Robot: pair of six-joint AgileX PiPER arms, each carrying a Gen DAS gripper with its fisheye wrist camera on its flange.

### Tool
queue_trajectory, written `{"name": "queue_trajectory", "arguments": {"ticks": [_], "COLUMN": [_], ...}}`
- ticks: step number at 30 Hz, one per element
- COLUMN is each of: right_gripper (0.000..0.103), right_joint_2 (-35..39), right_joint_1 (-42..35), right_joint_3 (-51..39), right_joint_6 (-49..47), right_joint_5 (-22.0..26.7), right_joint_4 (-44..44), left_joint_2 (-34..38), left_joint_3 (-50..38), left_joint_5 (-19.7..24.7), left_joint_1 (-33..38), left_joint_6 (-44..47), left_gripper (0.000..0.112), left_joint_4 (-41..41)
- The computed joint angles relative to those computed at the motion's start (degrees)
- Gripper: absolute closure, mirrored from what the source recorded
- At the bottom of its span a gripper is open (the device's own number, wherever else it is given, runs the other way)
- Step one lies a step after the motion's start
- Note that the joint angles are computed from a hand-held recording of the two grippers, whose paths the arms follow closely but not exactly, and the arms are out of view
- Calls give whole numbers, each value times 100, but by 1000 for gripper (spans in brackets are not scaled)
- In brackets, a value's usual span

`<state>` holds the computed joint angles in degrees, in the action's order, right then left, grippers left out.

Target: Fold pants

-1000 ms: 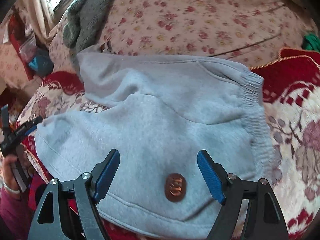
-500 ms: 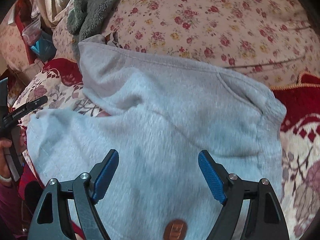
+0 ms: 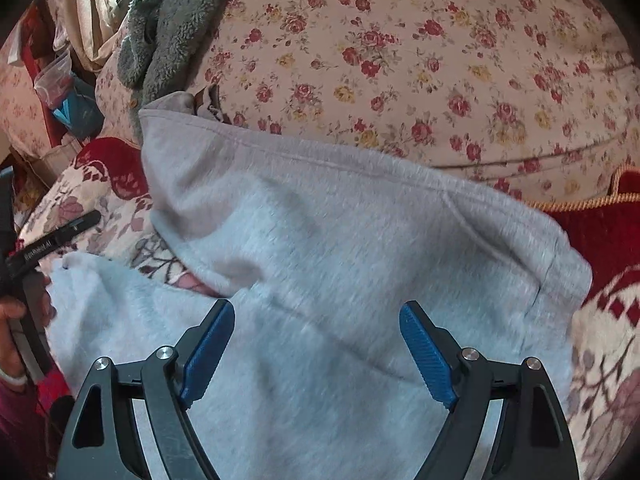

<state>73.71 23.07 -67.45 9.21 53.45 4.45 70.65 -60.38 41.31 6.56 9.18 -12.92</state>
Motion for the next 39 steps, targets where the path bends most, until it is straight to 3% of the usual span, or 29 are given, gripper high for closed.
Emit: {"name": "queue_trajectory", "arguments": {"ticks": [10,19,25,37,38,39], "right_gripper": [13,13,13,15,21,47], "right_joint_2": [1086,2294,2805,3020,2977,2958], "right_joint_1": [-981,-1484,-1269,-1117,-1083,-1004], "right_joint_3": [-1224,-2331,-2662,-2561,-2462,-2390], "right_joint_6": [-2016,-3444,-3563,-3779,-3823,-3784], "right_joint_5": [97,449,449,207,127,56], "right_joint_4": [407,653,193,122,128,21], "left_joint_2": [1802,3150,3881,5423,5412,5320], "left_joint_3": [-2134,-3689,-4741,-7150,-7106,-6914], "left_joint_5": [662,961,1228,2046,1990,1853], "left_joint_1": [637,699,733,584,575,588], "left_joint_6": [587,559,411,-286,-277,-201], "left_gripper": [20,20,20,19,22,28], "left_joint_4": [-1023,-797,-684,-291,-282,-390]}}
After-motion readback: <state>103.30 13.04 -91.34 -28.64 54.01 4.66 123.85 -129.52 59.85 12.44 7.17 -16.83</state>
